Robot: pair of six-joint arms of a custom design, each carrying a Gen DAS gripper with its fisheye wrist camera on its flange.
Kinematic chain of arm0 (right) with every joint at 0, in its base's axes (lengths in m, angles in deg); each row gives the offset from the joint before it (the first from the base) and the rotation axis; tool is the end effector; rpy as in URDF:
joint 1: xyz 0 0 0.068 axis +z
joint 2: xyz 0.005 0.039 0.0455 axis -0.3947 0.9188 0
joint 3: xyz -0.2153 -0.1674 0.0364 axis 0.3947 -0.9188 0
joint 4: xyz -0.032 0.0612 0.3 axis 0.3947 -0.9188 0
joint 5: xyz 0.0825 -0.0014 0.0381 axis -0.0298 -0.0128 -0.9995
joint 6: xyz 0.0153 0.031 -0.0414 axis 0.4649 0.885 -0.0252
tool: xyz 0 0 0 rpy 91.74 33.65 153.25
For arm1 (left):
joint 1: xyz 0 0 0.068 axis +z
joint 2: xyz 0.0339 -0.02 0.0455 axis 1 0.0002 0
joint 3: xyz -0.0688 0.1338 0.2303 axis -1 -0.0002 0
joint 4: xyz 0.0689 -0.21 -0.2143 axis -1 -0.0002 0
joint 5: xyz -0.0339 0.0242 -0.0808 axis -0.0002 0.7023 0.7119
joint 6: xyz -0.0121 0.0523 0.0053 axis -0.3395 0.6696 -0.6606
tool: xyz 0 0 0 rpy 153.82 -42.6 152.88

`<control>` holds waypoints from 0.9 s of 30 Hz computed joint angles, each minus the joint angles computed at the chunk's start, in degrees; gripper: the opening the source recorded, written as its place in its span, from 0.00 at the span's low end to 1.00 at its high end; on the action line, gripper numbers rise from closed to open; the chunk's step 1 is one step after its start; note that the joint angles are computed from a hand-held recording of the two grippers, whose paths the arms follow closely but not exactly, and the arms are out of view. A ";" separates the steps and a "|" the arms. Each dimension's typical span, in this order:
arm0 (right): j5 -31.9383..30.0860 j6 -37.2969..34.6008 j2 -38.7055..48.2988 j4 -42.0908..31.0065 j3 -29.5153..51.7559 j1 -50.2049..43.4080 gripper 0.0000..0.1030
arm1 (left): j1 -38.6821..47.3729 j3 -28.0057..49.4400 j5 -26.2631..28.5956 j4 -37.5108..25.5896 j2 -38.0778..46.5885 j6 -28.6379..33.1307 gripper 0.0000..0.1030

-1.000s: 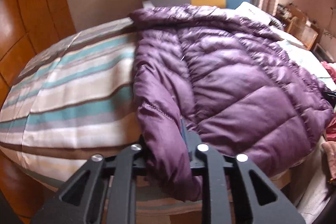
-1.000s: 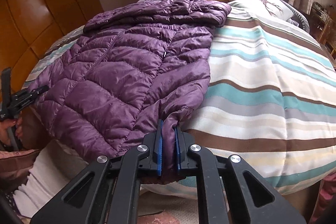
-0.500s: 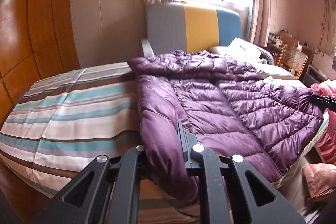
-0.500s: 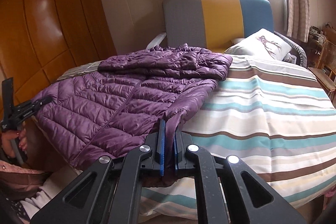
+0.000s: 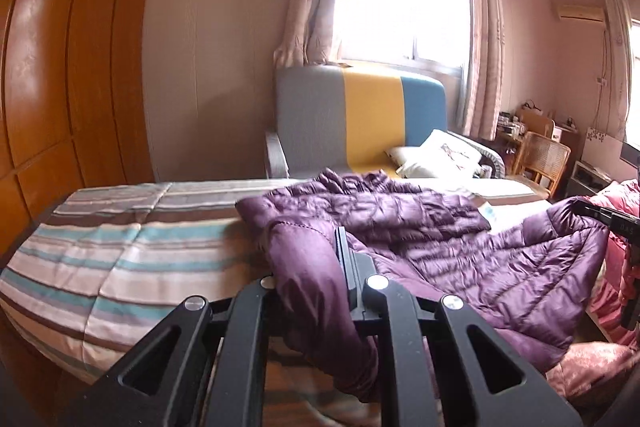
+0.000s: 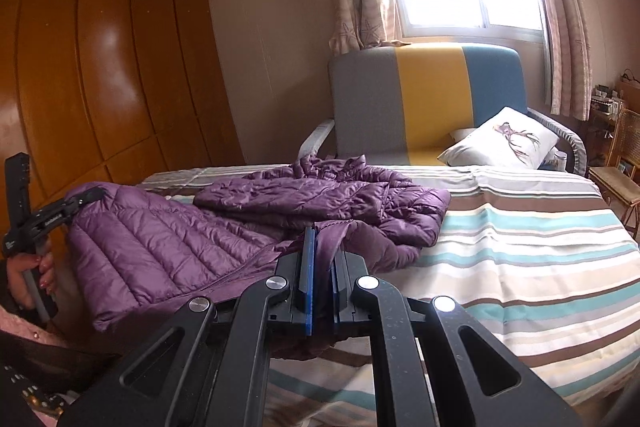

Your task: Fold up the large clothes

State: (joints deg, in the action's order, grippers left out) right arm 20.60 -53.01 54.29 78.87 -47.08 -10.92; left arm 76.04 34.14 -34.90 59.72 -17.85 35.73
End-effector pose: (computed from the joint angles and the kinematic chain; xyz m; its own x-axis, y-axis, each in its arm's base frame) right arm 0.2797 0.0727 0.2506 -0.4209 -0.0554 -0.9054 -0.4683 0.8681 0.1645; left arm 0.2153 -0.0438 0.2817 -0.3859 -0.0497 -0.9212 -0.0552 0.9980 -0.0307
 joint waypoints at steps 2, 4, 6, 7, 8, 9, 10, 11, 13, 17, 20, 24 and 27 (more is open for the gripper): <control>-0.47 1.37 4.02 2.13 2.23 -0.70 0.06 | 2.04 1.89 1.67 2.91 4.06 0.69 0.10; -0.15 2.30 8.62 4.00 5.43 -1.13 0.06 | 3.22 4.49 2.48 5.05 8.57 1.42 0.11; 0.95 2.86 12.31 5.01 8.58 -1.16 0.06 | 3.94 6.85 2.31 7.13 12.94 2.49 0.11; 1.42 2.85 14.98 5.41 10.88 -1.37 0.06 | 4.02 8.16 1.84 8.10 15.19 2.97 0.11; 2.32 2.82 16.28 5.54 12.12 -1.22 0.06 | 4.74 9.58 1.75 9.55 18.01 3.66 0.11; 3.36 2.83 18.10 5.83 13.63 -1.09 0.06 | 5.30 10.87 1.86 10.43 20.31 3.88 0.11; 3.94 2.78 20.90 5.81 16.01 -1.34 0.06 | 5.88 12.07 2.11 11.22 22.51 3.99 0.11; 4.25 2.84 22.98 5.93 17.62 -1.65 0.06 | 6.75 13.55 2.55 12.27 25.37 4.06 0.11; 5.21 3.87 27.54 5.90 21.35 -2.04 0.06 | 8.04 16.83 3.28 13.04 30.53 3.29 0.11; 7.74 4.81 36.74 5.39 29.15 -2.25 0.06 | 9.07 22.15 2.40 15.19 39.12 3.27 0.11; 9.29 4.71 42.63 4.06 34.94 -2.34 0.06 | 10.36 27.14 2.35 15.65 46.11 3.55 0.11; 9.92 5.09 51.24 -0.36 45.05 -2.42 0.06 | 11.56 34.02 2.72 14.78 54.34 4.47 0.12; 10.73 5.22 56.55 -3.87 51.81 -2.09 0.06 | 12.34 40.56 3.16 12.10 60.84 4.37 0.12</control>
